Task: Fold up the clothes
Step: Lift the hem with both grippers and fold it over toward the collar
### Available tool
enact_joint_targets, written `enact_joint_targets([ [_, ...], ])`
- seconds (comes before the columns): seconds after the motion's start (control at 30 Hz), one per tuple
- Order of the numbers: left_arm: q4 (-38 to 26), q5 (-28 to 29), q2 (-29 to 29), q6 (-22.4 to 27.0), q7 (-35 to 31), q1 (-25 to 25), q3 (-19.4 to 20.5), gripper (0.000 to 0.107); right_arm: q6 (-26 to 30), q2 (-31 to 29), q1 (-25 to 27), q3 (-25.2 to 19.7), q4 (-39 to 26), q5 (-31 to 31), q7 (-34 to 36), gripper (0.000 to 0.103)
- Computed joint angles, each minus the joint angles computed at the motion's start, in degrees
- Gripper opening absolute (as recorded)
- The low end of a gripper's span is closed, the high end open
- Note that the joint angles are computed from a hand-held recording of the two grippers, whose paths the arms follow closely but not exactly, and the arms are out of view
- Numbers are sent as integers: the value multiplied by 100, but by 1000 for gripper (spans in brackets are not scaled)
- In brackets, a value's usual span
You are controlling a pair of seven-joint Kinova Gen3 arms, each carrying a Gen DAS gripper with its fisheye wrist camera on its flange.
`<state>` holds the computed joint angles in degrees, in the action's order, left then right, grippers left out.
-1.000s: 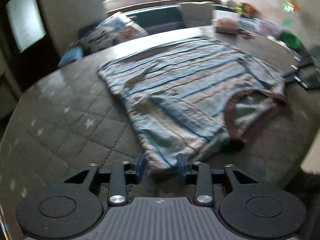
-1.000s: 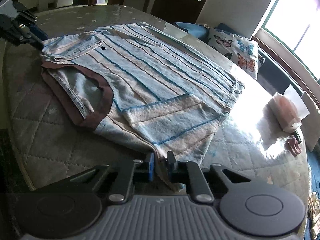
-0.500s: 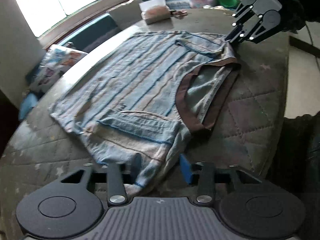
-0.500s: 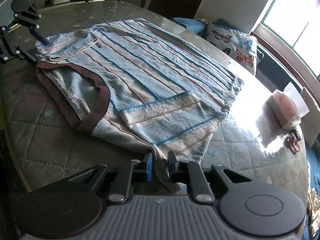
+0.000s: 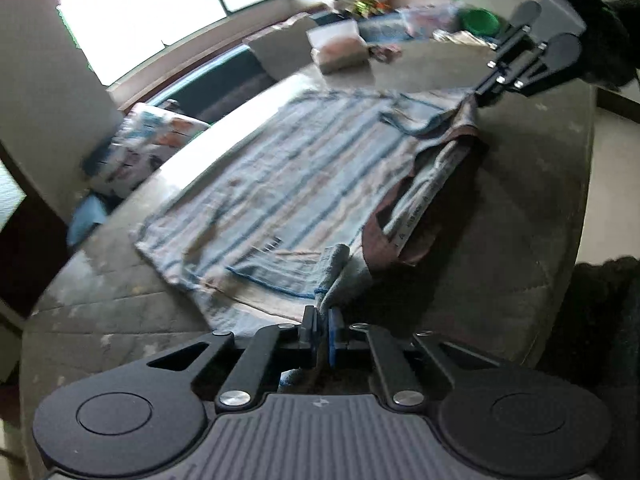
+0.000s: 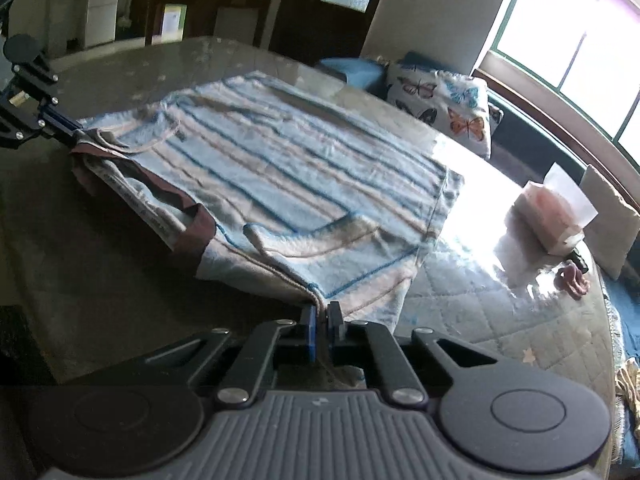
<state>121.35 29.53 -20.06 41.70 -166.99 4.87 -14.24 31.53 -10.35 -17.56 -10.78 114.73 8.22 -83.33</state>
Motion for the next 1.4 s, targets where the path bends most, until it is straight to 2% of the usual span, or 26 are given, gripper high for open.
enact_joint_targets([
  [0.13,109,-211,-627,180,407,-122,24,5,83,-436,-82,2,131,-167,104,4],
  [0.27,95,-506,-1258,295,847,-39,19,5,298,-1053,-2,-258,209,-171,-45,4],
  [0.37,72,-638,-1428,66,1060,146,19,5,302,-1319,132,-463,168,-60,-167,4],
  [0.47,15,-746,-1271,-343,1242,371,19,5,162,-1234,285,-599,14,103,-242,4],
  [0.67,-336,-805,-548,-1043,1357,875,-224,4,-11,-455,283,-407,-659,291,-80,4],
  [0.8,-762,-517,197,-1281,1195,1048,-452,4,-91,257,190,-126,-1267,318,101,4],
  [1.0,-1599,64,1482,-1166,930,720,-443,4,95,1468,76,307,-2382,-85,628,4],
  [1.2,-2418,77,2499,-773,1133,208,-110,4,523,2606,139,495,-3399,-419,964,4],
  [1.4,-3020,-158,3213,-589,1553,-110,283,4,563,3211,241,607,-3738,-633,919,4],
])
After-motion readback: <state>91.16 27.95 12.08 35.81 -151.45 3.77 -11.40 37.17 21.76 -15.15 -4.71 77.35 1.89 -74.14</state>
